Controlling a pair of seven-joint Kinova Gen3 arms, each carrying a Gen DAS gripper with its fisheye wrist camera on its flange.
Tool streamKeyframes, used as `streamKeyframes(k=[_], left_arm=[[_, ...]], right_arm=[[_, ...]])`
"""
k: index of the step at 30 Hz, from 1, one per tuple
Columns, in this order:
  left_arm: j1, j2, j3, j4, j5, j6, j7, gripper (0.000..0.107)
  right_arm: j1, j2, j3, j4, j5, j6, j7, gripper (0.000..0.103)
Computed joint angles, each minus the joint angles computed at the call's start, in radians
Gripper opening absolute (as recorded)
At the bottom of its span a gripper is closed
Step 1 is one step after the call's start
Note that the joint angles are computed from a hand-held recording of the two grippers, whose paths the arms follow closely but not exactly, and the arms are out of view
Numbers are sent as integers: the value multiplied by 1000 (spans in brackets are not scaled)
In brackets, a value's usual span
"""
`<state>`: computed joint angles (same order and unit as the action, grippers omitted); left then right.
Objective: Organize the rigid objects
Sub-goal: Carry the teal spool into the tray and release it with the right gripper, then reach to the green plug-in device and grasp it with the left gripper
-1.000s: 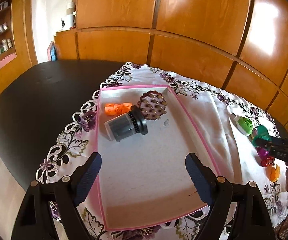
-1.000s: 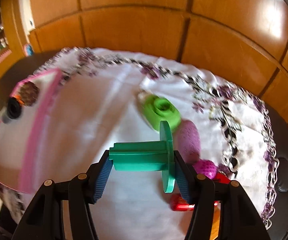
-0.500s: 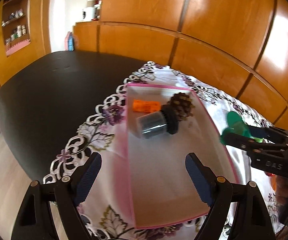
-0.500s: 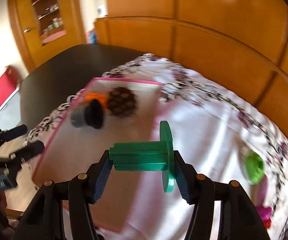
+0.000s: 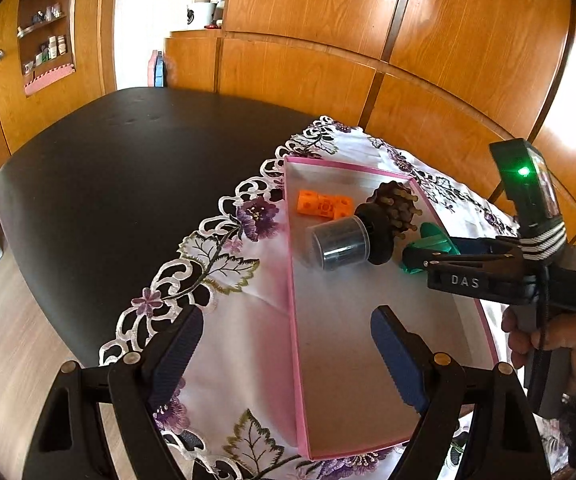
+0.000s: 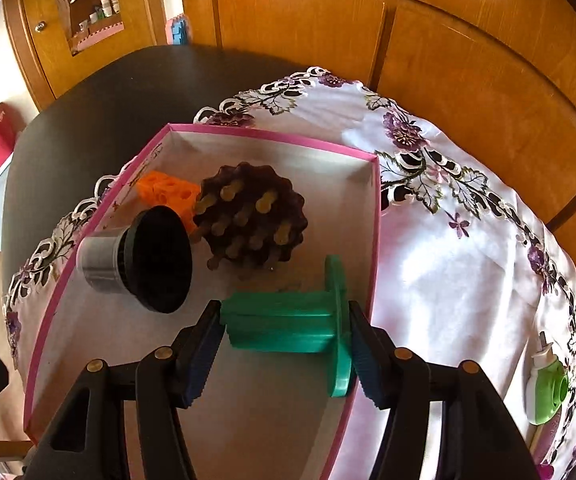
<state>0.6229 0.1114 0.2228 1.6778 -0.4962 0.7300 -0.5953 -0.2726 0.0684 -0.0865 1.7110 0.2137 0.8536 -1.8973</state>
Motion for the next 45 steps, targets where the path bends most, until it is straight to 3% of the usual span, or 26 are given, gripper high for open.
streamKeyframes(k=[6,23,33,41,45], left_arm=[[15,-2,4,-6,-24,7,12,86],[79,13,32,-55,-91,55,2,86],[142,47,35,-115,-123,98,-17,86],[167,101,33,-221,-31,108,-149,86],[191,155,21,-316,40,143,-211,86]], right_arm=[[11,-81,-9,52,-21,-44,-23,73],[162,-347,-4,216,-43,-63,-52,73],[318,-461,93,269,-29,-38,14,73],[476,-482,188,310,-7,-87,20,73],[540,-466,268,319,-81,-94,5,73]])
